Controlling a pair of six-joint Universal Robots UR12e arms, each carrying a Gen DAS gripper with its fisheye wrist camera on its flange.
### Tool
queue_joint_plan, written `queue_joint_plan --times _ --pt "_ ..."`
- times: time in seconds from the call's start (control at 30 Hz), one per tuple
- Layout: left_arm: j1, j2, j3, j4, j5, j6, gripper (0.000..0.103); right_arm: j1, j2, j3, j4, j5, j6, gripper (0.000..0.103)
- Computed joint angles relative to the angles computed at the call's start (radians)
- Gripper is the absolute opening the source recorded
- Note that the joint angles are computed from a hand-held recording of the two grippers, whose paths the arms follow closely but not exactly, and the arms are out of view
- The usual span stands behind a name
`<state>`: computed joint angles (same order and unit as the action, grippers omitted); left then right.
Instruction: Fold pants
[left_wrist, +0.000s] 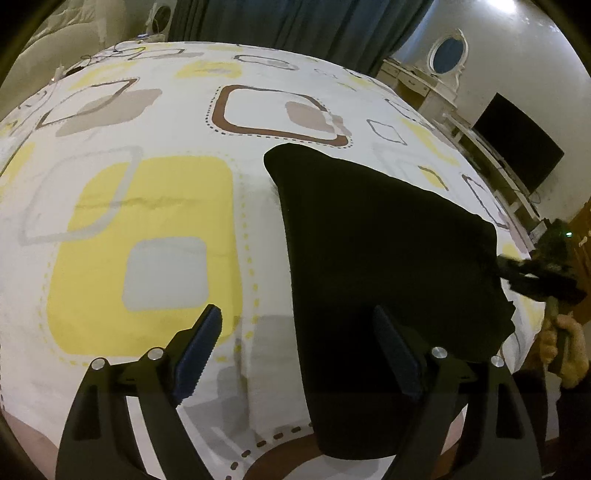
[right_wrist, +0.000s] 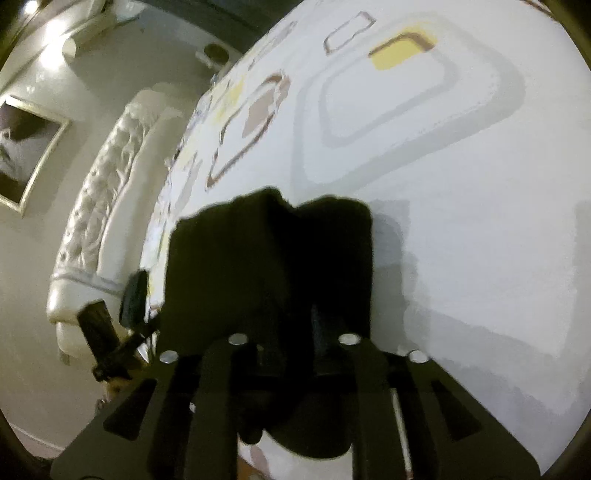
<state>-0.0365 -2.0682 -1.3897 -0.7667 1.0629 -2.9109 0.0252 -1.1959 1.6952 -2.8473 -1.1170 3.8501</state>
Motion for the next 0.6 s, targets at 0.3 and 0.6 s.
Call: queue_joint_plan --times 0.3,0.6 --pt "-0.005 0.000 0.000 0.001 -0.001 -0.006 0.083 0.039 0.033 -0.050 -0.073 0.113 -0.019 0.055" --pt "0.008 -0.008 0.010 -0.036 -0.053 0.000 0.083 0.018 0.004 -0.007 0.085 0.053 -0.102 0.002"
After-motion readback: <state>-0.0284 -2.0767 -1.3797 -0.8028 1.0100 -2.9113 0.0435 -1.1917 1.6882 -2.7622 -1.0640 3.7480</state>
